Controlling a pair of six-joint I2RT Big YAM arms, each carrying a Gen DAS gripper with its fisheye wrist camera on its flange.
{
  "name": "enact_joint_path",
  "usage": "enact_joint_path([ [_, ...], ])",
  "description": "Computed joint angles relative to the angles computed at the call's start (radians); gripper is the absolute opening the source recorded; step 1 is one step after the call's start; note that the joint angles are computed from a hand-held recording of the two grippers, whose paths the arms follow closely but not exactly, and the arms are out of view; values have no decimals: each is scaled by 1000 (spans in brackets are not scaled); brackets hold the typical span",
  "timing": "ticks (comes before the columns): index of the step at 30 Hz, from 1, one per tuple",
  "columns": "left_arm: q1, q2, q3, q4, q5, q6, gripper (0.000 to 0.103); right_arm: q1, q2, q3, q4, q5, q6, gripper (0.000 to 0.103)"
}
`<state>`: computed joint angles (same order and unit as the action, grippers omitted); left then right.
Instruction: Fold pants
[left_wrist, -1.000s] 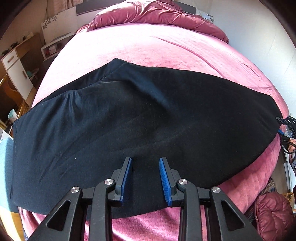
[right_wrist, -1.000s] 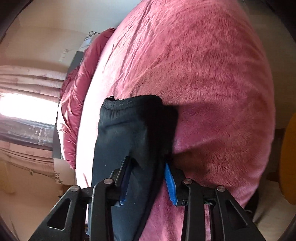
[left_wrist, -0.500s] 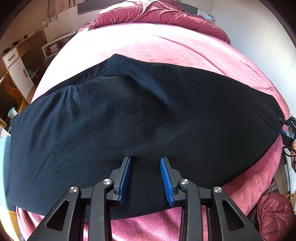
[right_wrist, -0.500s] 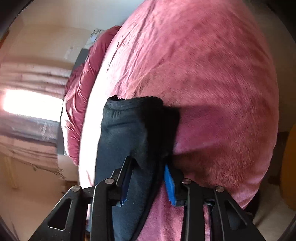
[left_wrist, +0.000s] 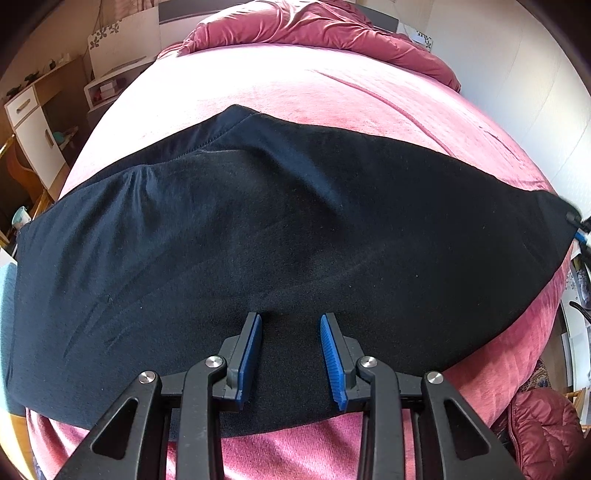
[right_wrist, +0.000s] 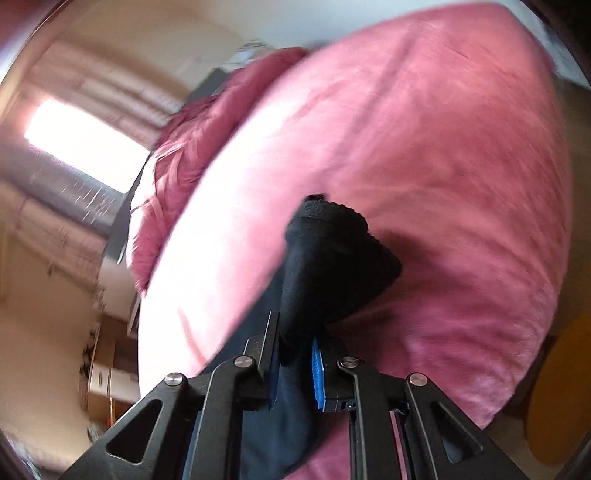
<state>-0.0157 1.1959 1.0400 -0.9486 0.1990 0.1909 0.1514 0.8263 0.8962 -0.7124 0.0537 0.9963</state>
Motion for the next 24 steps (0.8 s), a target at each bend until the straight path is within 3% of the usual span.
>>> enact_joint_path([
  [5, 9, 9, -4, 5, 18, 6, 34, 131, 93, 132, -29, 49, -94, 15],
  [8, 42, 25, 21, -29, 70, 2, 34, 215, 154, 198, -32, 71, -129, 15],
  [18, 210, 80, 111, -149, 353, -50, 31, 465, 401, 354, -52, 53, -209, 15],
  [24, 272, 131, 158, -217, 509, -65, 31, 570, 598, 483, -124, 21, -294, 15],
])
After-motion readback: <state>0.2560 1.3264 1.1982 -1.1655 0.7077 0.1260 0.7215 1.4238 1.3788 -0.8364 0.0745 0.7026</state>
